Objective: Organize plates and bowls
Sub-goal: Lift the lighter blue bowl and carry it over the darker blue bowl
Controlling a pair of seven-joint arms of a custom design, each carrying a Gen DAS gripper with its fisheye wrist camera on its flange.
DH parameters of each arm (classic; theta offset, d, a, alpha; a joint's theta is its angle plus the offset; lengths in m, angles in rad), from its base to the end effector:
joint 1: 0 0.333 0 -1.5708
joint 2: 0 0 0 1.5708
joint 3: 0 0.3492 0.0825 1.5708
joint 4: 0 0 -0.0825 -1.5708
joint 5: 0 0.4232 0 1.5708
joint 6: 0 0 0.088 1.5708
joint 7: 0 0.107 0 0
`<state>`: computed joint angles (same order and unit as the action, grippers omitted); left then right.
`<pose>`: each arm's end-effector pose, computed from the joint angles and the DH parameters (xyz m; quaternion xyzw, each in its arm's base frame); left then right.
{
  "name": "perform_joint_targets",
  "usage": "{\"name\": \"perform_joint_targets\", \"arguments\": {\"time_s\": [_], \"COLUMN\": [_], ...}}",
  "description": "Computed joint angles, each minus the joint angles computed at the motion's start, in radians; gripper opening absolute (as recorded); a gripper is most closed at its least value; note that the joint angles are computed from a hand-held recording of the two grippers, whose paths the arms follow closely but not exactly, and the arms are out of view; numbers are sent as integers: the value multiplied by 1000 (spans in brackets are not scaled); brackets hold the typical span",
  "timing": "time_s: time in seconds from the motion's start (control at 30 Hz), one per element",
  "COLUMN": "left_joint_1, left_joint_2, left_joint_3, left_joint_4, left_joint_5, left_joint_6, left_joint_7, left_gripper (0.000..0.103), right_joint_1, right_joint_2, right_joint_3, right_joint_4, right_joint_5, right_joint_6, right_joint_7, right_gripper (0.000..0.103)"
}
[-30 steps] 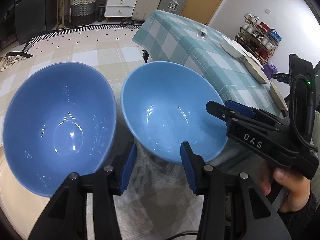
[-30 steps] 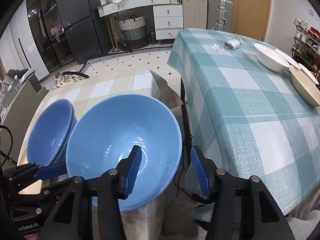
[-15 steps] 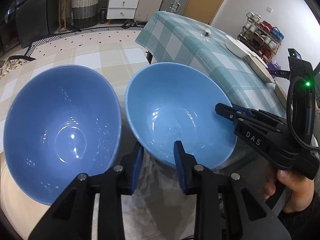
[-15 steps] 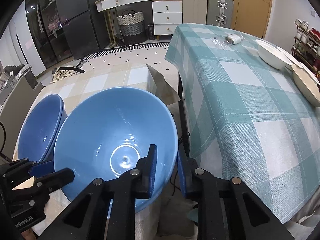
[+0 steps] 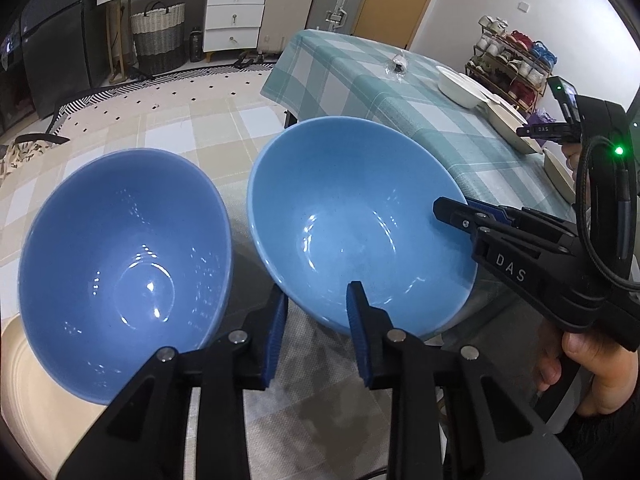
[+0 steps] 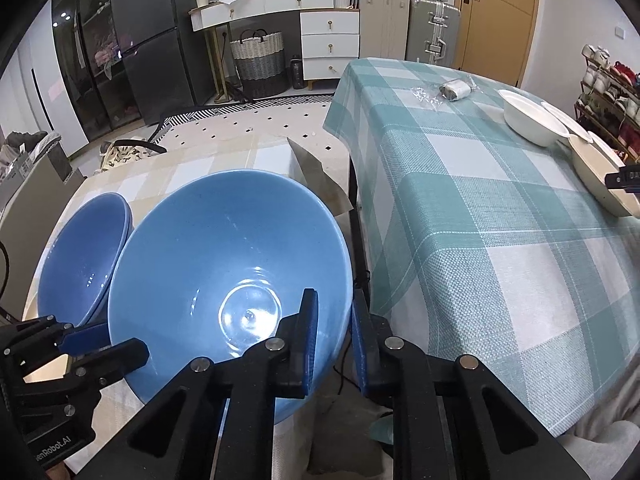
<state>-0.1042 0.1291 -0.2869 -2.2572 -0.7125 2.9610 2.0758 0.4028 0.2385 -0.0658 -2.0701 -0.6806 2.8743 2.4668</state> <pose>0.5695 -0.1844 0.3654 -0.5950 0.7394 -0.3047 0.0799 0.6052 0.2518 0.3765 -0.6892 0.6511 -0.2227 0.2271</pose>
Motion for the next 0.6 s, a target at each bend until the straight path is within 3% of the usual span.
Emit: {"name": "perform_joint_targets", "arguments": {"time_s": [0.17,0.6], "left_joint_1": [2,-30], "left_joint_2": [-18,-85], "left_joint_3": [-7,20], "left_joint_4": [-7,-23], "left_joint_5": [-38,-218], "left_joint_6": [16,44], "left_joint_7": [42,195], "left_gripper": [28,28], "right_joint_1": [25,-21], "right_joint_2": [-38,-130], "right_joint_3": [-21,39], "right_joint_4": [-21,-51], "right_joint_5": [-103,-322], "right_joint_6": [-4,11], "right_joint_7": [92,305], "right_gripper": [16,16]}}
